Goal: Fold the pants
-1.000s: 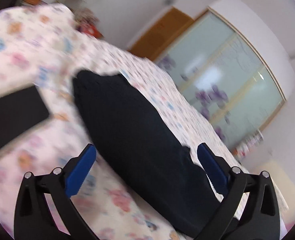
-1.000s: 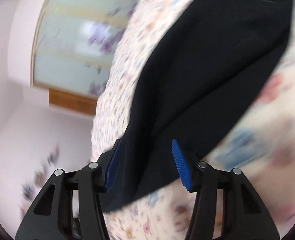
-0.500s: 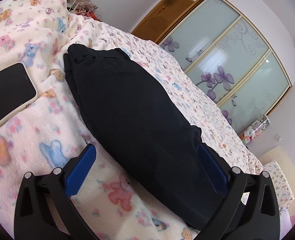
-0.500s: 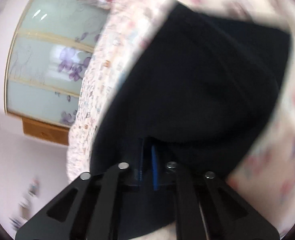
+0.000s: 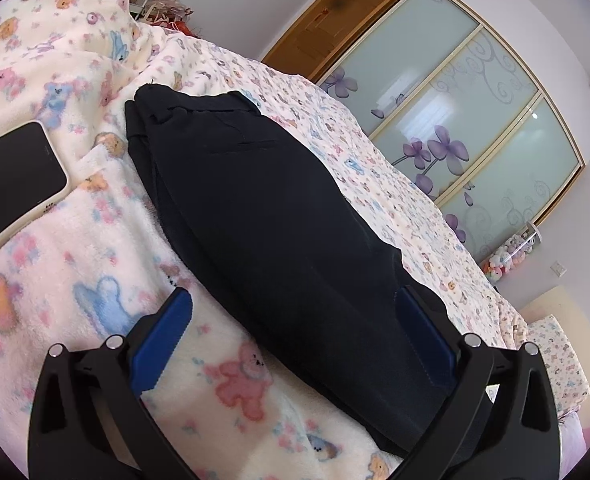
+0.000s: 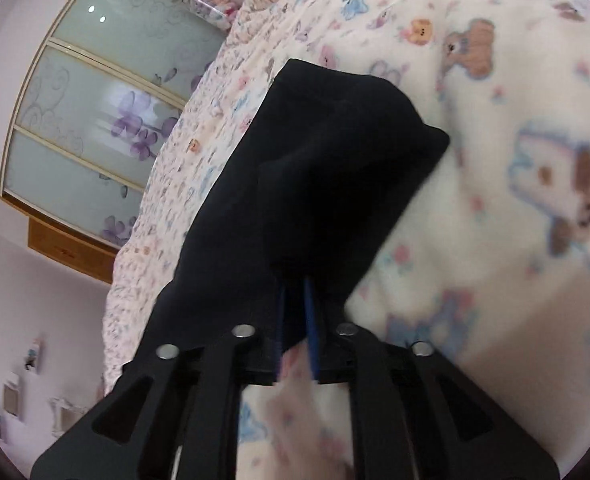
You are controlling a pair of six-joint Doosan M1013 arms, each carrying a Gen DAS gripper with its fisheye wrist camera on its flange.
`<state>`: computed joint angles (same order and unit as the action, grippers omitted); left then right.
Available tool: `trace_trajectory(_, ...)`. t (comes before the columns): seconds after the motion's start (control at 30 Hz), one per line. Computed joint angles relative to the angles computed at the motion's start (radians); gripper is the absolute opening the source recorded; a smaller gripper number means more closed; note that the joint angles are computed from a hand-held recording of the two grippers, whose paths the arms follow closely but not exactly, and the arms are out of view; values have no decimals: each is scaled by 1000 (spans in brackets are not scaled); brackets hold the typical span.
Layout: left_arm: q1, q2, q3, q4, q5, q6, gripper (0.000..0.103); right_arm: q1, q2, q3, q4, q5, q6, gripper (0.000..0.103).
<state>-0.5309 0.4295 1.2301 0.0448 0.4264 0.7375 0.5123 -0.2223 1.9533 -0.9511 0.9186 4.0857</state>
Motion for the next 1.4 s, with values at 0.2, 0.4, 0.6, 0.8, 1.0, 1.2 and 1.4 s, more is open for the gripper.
trace_trajectory(0.2,1,1,1,-5,0,5,101,28,-50,65,-161,19,367,39)
trace_trajectory(0.4,1,0,3,-26,-1,25,101,16,-40,42,-124,74,329,39)
trace_trajectory(0.6,4,-2,10,-53,-17,37,101,57,-10,-5,-110,198,258,39)
trace_trajectory(0.8,11,-17,44,-233,-117,190,101,7,-37,39,-168,13,323,52)
trace_trajectory(1.0,4,-19,41,-295,-121,294,101,-69,-12,24,-111,-135,196,4)
trace_trajectory(1.2,6,-15,35,-316,-110,304,101,-31,-18,52,-45,-43,253,3)
trace_trajectory(1.4,9,-18,42,-417,-139,419,101,8,-50,70,-148,-23,368,40)
